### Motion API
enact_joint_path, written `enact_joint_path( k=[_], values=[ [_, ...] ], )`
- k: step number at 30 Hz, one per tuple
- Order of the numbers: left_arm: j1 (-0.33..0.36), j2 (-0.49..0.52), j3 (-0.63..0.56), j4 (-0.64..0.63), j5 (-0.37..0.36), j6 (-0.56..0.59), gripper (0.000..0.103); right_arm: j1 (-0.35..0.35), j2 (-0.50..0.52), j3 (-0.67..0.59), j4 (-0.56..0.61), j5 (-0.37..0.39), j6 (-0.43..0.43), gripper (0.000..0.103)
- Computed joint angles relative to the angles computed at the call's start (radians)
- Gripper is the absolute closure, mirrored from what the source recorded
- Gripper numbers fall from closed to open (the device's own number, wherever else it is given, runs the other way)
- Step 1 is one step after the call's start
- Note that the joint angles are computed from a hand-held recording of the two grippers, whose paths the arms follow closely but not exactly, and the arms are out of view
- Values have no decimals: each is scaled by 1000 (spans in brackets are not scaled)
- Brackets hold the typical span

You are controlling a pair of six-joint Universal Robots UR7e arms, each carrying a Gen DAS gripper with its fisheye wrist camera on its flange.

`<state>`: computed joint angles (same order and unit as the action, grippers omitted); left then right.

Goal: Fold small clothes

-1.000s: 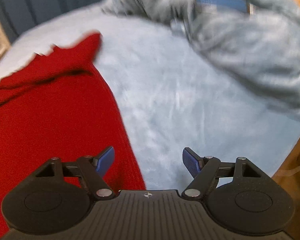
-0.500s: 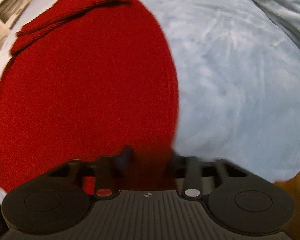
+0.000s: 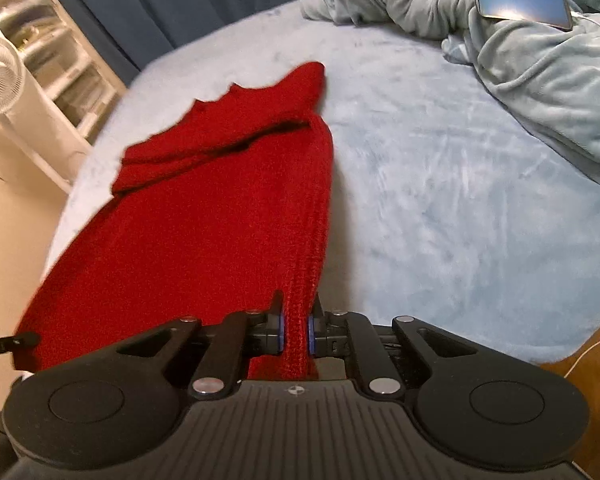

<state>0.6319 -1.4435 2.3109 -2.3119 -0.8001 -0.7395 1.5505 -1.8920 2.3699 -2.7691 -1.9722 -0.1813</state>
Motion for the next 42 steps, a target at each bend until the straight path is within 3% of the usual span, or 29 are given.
enact_joint_path(
  k=[6,14,17,20,26,29,34,39,41,42],
  values=[
    [-72,-98,65,85,-13,-90,96,-8,-116,57,64,15,32,94],
    [-215,-335,158,342,-105,-299,96,41,-371,105,345,4,108,94],
    [-233,-370,170,382,-130,-341,96,35,-414,106,408,-2,125,94],
    [-205,-346,155,366,-139,-338,96,28,-405,95,428,-4,151,94],
    [-127,-261,69,269,-122,-255,96,66,-270,-8,435,-4,227,94],
    [-57,-180,0,160,-107,-154,96,71,-171,-100,424,27,256,94],
    [102,54,-207,-53,-48,76,96,90,109,-306,284,55,206,94],
    [256,380,-568,-244,76,281,93,55,444,-609,181,47,203,93],
    [307,505,-715,-311,203,288,79,20,564,-723,150,54,237,80],
    [319,554,-770,-321,282,288,46,8,612,-757,110,34,247,69]
  ],
)
